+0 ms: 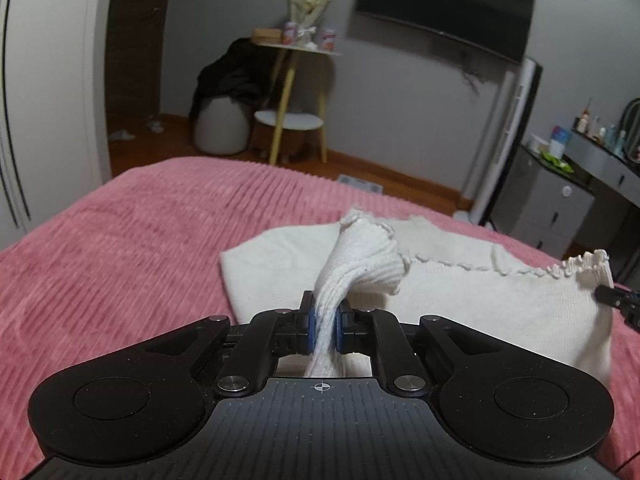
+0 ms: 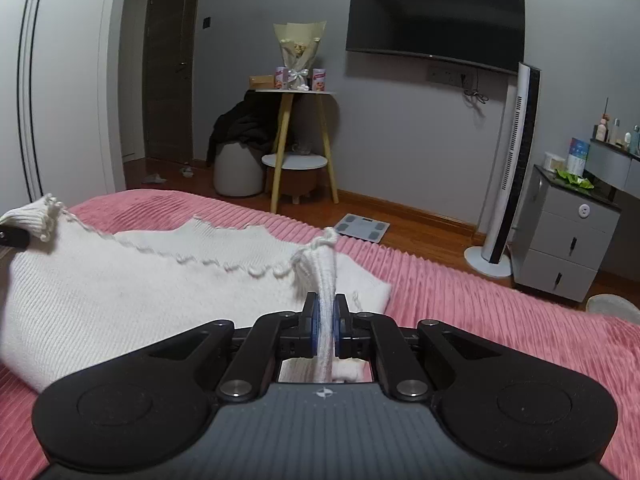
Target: Fold small clothes
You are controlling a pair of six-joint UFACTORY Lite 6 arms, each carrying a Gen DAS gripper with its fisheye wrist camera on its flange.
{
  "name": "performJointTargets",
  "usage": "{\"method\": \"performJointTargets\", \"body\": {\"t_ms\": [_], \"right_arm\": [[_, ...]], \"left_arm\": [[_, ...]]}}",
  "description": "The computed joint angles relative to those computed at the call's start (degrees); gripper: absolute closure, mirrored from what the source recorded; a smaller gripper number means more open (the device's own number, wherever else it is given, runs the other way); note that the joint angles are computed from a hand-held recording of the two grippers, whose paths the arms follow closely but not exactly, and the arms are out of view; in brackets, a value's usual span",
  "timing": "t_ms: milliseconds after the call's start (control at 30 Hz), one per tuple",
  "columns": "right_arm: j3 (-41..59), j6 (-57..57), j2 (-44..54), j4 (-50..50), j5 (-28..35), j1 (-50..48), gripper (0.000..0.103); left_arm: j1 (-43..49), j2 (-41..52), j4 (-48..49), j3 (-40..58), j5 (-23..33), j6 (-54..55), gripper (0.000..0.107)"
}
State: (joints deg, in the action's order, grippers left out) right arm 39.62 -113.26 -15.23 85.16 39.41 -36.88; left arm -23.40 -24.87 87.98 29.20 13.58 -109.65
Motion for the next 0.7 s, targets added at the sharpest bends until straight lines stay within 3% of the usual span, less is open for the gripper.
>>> {"method": "performJointTargets", "body": {"t_ms": [100,233,300,333,367,500,633,700], "right_arm": [[3.26,-1.53,7.46,4.06,-5.81,5.11,0.097],[9.66,3.55,18.65,0.77,-9.52,8.45,0.096],[11.83,6.38,21.45,-1.99,-9.29,8.6,0.094],[12.16,6.39,21.89,-2.55,-8.85,8.51,0.091],[12.19,6.0,21.97,-2.72,-8.95,8.63,0.089],[12.87,5.15,23.05,-3.25,-9.04,9.61,0.089],[12.34,2.44,23.85,-1.47,-13.38,12.12,0.09],[11.76,0.65,23.64,-0.09,-13.38,11.91,0.093]], "left_arm": [[2.88,9.12,14.64,2.34,-1.85,-14.5,0.096],[4.26,16.58,29.08,3.86,-3.73,-27.3,0.092],[3.25,17.6,35.76,3.49,-2.09,-32.61,0.073],[2.21,17.96,35.64,3.51,-1.17,-31.81,0.057],[1.67,18.25,35.42,3.9,-0.92,-31.01,0.052],[-0.42,21.35,25.9,7.61,-0.52,-22.23,0.057],[-0.9,26.01,10.51,11.93,0.46,-7.73,0.084],[-0.13,26.9,8.26,12.51,0.36,-6.35,0.091]]}}
